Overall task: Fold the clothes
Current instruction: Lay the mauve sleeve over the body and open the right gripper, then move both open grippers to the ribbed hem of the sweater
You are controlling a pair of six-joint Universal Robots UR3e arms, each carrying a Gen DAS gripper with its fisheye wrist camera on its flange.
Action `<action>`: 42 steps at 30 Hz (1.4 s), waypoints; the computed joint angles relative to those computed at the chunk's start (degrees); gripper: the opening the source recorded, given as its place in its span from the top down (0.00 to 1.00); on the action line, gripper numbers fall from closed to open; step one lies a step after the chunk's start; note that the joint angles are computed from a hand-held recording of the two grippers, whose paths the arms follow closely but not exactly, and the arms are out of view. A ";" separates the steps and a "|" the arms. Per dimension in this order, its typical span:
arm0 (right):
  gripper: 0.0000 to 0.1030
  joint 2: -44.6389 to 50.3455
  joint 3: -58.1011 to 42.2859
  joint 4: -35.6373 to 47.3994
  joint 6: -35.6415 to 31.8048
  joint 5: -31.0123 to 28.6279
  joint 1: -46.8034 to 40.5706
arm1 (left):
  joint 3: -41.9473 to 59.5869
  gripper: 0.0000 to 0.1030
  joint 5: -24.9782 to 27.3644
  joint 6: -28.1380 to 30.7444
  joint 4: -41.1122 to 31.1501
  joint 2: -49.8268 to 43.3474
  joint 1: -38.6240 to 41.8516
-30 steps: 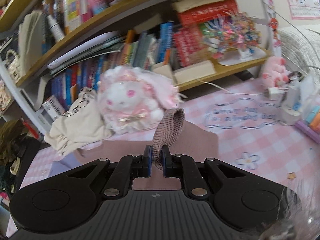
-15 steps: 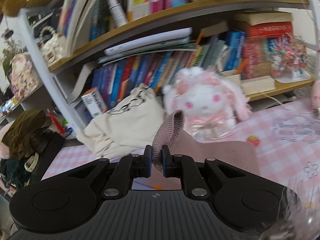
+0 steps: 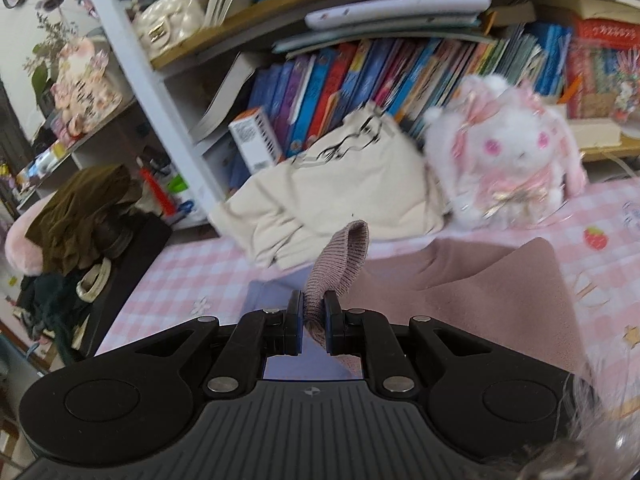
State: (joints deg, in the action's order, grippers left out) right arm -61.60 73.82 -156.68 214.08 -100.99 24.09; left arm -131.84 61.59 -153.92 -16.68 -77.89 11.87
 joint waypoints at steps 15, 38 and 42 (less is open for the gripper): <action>0.61 4.94 -4.30 0.55 0.63 5.33 0.83 | -0.44 0.08 -1.00 0.50 -0.97 0.63 2.12; 0.60 -18.86 28.69 -1.83 5.07 -0.07 0.99 | 0.64 0.08 -2.35 1.11 -1.91 -0.33 -3.08; 0.60 -23.63 34.84 -0.20 6.87 -1.83 2.53 | 0.82 0.08 -2.07 0.85 -2.51 -0.37 -3.96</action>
State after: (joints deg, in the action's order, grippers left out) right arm -85.23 108.66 -156.88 220.95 -102.82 26.62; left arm -131.01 59.53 -153.07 -19.19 -78.26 7.90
